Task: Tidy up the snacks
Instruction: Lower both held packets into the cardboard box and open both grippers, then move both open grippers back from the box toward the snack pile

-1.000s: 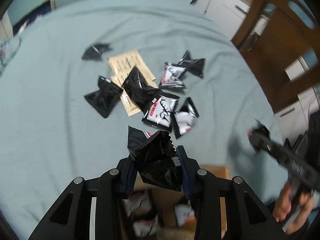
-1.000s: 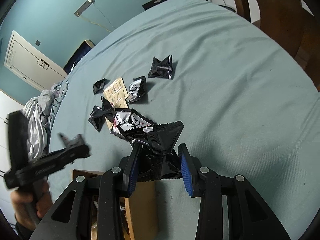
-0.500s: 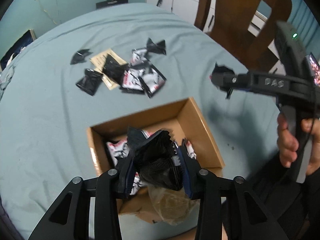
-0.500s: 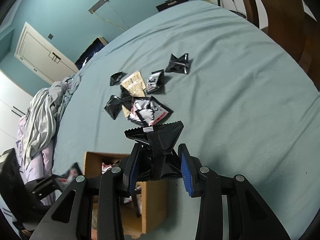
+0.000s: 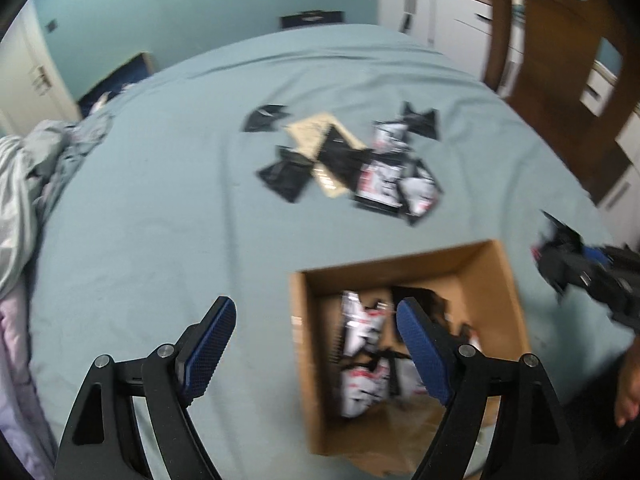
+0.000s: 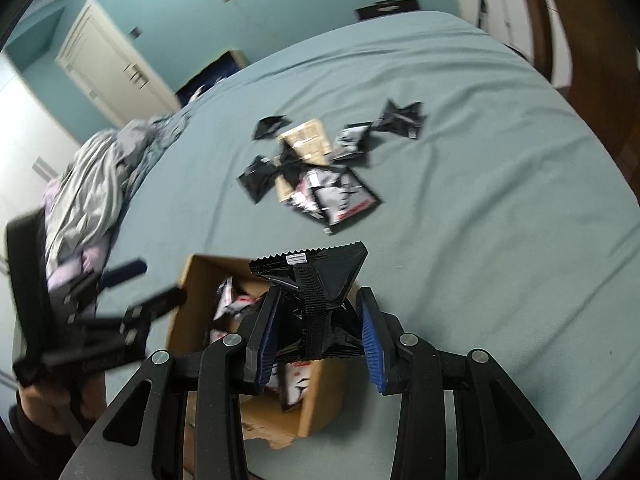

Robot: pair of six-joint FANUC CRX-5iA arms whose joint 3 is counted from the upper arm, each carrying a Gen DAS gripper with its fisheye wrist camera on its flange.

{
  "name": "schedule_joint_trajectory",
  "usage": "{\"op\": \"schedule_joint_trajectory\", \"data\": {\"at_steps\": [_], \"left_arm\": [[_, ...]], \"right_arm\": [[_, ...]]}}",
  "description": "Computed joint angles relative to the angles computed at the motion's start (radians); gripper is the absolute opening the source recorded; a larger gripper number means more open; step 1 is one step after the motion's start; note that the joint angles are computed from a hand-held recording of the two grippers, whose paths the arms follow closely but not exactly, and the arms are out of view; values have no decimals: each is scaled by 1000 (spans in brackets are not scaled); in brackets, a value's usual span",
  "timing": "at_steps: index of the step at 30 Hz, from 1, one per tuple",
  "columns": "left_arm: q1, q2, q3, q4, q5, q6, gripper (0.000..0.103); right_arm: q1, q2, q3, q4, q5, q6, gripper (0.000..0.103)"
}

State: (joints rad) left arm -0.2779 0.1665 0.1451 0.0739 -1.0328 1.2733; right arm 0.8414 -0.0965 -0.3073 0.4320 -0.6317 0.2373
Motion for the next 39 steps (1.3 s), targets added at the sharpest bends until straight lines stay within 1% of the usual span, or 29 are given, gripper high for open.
{"op": "schedule_joint_trajectory", "data": {"at_steps": [3,6,9,11,12,13,14,15,16,18,21,25,31,39], "left_arm": [[13,3,5,-2,6,39,84],[16,0,3,-7,18,55,84],[14,0,3,-17,17,58,84],[12,-1,5,-23,9,60,84],[12,0,6,-23,6,59,84],[11,2,9,-25,4,61,84],[10,4,11,-26,3,61,84],[10,4,11,-25,2,60,84],[9,6,13,-25,0,61,84],[10,8,15,-22,-4,59,84],[11,7,13,-22,-6,58,84],[14,9,15,-17,-11,60,84],[14,7,14,-19,-11,62,84],[17,6,12,-13,-19,58,84]], "right_arm": [[7,9,19,-38,16,94,36],[10,15,35,-83,30,192,36],[11,16,33,-83,39,223,36],[4,22,45,-116,32,232,37],[0,25,53,-139,24,232,40],[-13,30,64,-181,18,237,48],[-15,33,68,-189,14,215,53],[-13,30,62,-177,14,181,62],[-14,30,57,-158,10,142,67],[-16,26,43,-113,7,74,69],[-11,23,30,-60,-9,-14,70],[1,20,26,-17,-52,-75,70],[7,2,-1,32,-55,-163,70],[7,-13,-16,45,-62,-182,70]]}}
